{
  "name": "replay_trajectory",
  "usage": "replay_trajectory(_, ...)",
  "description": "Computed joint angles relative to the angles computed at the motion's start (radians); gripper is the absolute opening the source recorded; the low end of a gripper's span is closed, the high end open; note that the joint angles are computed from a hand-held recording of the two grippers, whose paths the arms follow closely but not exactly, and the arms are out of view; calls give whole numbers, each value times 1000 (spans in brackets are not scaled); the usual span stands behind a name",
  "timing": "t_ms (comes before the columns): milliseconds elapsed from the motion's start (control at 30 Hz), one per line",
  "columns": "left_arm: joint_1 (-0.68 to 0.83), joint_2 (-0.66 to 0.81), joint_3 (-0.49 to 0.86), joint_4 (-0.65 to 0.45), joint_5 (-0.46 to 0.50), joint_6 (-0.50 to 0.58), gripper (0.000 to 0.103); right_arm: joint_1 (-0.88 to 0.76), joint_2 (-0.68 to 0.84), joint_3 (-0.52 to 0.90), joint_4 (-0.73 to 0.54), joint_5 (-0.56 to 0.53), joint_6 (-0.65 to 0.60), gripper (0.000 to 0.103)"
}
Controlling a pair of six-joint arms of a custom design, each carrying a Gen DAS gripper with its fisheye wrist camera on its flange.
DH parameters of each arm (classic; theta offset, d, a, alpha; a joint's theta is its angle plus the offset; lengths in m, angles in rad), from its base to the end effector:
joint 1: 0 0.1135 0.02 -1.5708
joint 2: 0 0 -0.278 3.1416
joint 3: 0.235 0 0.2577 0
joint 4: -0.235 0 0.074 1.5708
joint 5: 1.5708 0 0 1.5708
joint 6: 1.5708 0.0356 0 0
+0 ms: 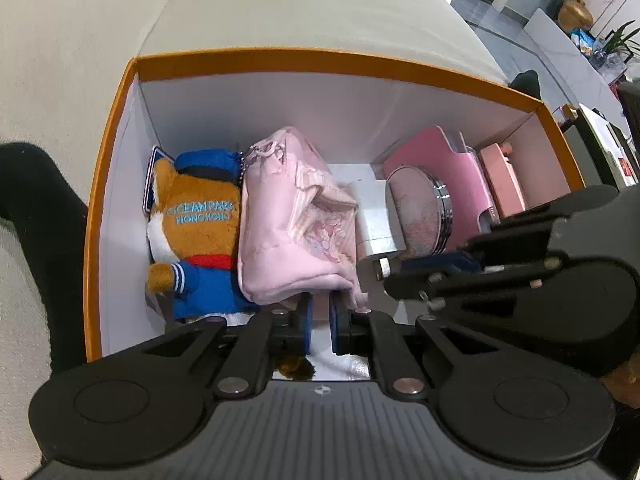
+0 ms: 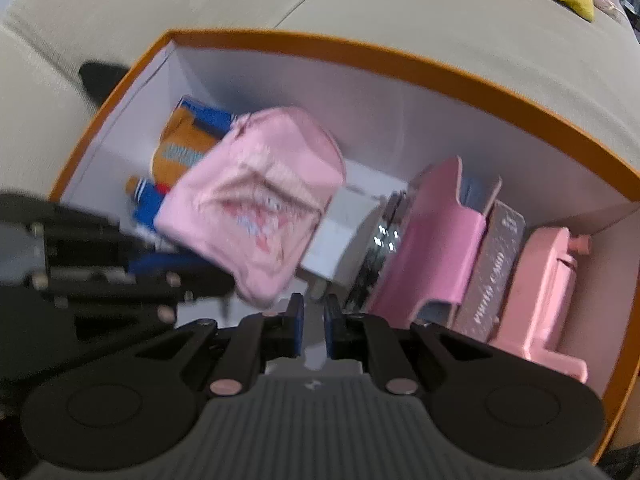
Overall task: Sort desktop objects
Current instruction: 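Withdraw both grippers out of the box toward items beside it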
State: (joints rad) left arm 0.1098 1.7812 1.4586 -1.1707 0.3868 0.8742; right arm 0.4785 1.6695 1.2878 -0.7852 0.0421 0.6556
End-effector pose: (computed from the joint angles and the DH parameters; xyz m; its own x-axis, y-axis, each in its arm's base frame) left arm 0.3425 0.0242 0.2562 -0.6914 0.6384 -0.3382 0.7136 0.6765 -0.1819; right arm 0.3073 0.1577 0.2517 -0.9185 0.2097 -0.3351 0.1446 0.9672 0.2089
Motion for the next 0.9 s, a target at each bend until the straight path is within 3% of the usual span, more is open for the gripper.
replay_trajectory(100, 7, 9, 6, -9, 3, -1, 11, 1, 20, 14, 7, 23, 53, 8)
replay_trajectory(233, 13, 9, 8, -14, 8, 4, 11, 22, 39, 24, 8, 136, 59, 5)
replay_trajectory(467, 23, 2, 11, -29, 8, 3, 11, 10, -16, -28, 30, 92, 62, 11)
replay_trajectory(667, 52, -30, 22, -68, 8, 44, 11, 35, -160, -114, 15, 75, 57, 12)
replay_trajectory(700, 61, -40, 27, -84, 13, 57, 11, 38, -182, -112, 6, 76, 46, 14)
replay_trajectory(800, 100, -89, 28, -126, 39, 108, 12, 102, -277, -143, -8, 145, 53, 34)
replay_trajectory(900, 167, -173, 22, -180, 96, 186, 13, 196, -361, -168, 5, 255, 62, 39)
